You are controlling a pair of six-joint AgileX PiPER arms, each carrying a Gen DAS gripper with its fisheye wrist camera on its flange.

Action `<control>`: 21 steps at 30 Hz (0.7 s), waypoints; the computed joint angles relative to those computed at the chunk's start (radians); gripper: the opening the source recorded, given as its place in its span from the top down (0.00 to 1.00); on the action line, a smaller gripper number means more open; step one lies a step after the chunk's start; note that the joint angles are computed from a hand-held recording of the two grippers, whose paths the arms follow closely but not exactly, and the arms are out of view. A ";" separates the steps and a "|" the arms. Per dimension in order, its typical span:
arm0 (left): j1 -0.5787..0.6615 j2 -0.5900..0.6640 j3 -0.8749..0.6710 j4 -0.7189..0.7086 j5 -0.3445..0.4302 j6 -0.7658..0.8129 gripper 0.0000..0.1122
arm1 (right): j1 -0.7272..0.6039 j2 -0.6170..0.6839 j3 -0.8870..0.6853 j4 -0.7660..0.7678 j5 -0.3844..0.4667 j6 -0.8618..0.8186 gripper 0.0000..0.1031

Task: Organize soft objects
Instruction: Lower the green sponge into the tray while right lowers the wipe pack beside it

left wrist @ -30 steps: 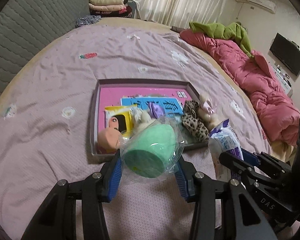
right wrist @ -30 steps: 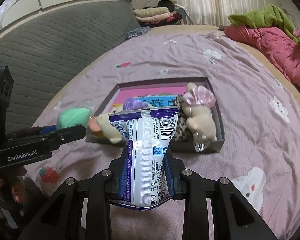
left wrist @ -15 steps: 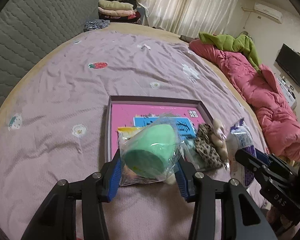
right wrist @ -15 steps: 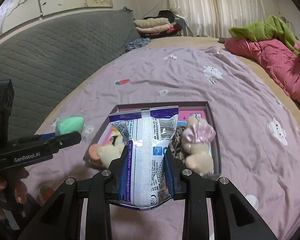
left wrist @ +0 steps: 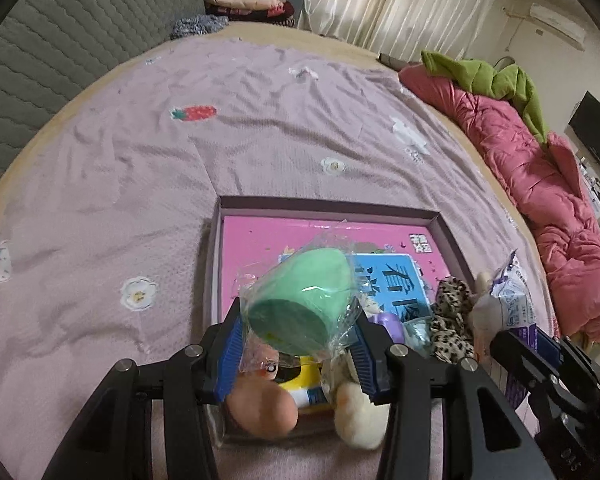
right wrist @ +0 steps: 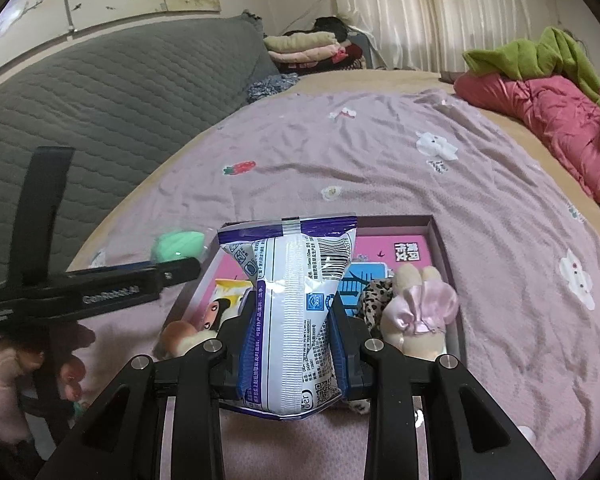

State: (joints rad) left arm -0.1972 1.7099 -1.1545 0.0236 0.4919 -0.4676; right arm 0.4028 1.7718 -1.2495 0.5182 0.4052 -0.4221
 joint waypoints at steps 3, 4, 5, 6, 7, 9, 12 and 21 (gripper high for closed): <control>0.004 0.052 -0.031 -0.030 0.007 0.035 0.57 | 0.005 0.042 -0.031 -0.036 0.001 0.039 0.69; 0.003 0.067 -0.038 -0.034 0.009 0.040 0.57 | 0.004 0.053 -0.038 -0.027 0.003 0.035 0.69; 0.003 0.079 -0.045 -0.048 0.014 0.056 0.57 | 0.005 0.068 -0.045 -0.030 -0.002 0.041 0.69; 0.002 0.088 -0.050 -0.054 0.018 0.063 0.57 | 0.009 0.078 -0.051 -0.046 -0.005 0.058 0.69; 0.001 0.093 -0.052 -0.057 0.020 0.067 0.57 | 0.011 0.088 -0.058 -0.056 -0.004 0.070 0.69; 0.001 0.104 -0.054 -0.078 0.025 0.090 0.57 | 0.016 0.112 -0.072 -0.066 -0.004 0.085 0.69; -0.002 0.109 -0.047 -0.093 0.030 0.105 0.57 | 0.030 0.138 -0.085 -0.138 -0.011 0.150 0.69; -0.008 0.121 -0.038 -0.098 0.036 0.120 0.57 | 0.053 0.192 -0.082 -0.232 -0.024 0.234 0.68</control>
